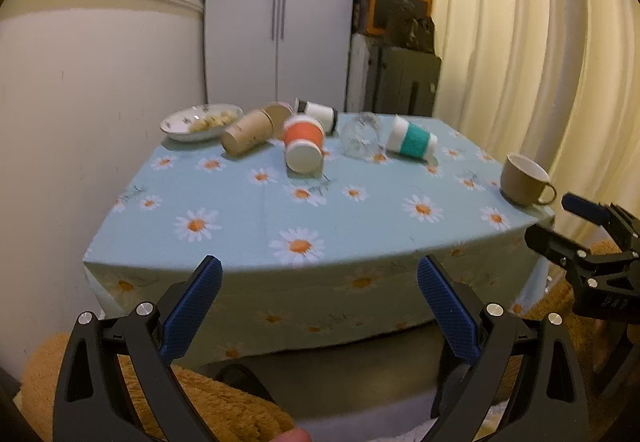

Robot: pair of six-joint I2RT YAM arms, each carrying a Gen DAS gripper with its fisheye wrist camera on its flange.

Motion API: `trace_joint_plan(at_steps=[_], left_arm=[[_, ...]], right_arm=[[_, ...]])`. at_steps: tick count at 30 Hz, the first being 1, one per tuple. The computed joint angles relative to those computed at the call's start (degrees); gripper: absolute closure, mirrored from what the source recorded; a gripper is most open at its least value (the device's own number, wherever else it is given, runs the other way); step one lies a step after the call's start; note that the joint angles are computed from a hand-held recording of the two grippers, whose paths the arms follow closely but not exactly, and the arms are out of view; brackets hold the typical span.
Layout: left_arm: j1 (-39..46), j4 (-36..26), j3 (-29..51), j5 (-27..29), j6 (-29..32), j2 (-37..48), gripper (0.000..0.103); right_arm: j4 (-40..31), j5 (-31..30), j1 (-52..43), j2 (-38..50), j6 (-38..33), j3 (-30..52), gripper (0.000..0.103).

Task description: Flip cup upright

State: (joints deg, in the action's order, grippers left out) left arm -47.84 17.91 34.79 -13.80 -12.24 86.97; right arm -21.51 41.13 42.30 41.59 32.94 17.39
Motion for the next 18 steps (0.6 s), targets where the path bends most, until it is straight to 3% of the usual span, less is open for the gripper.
trace_joint_plan(at_steps=[4,10,13,18], left_arm=[[1.3,0.7,-1.2,2.4,-1.5,-1.6,0.008],[5.5,-4.0,2.5,10.0,-3.5,-0.5,0.008],[8.9,-6.7,6.1,13.8,-4.7,1.3,0.008],[13.2,-12.2,15.7,20.1,-1.5,6.9,0.008]], right_arm=[[0.9,-3.6,-2.8,-0.6,-1.1,-0.1,0.005],[4.7,-14.4,-12.7,1.7,-6.6,1.4,0.005],[6.7,-18.6,-17.8,4.8,-9.3,3.6,0.005],[10.9,-28.7,-28.4,12.7,-13.7,8.5,0.005]])
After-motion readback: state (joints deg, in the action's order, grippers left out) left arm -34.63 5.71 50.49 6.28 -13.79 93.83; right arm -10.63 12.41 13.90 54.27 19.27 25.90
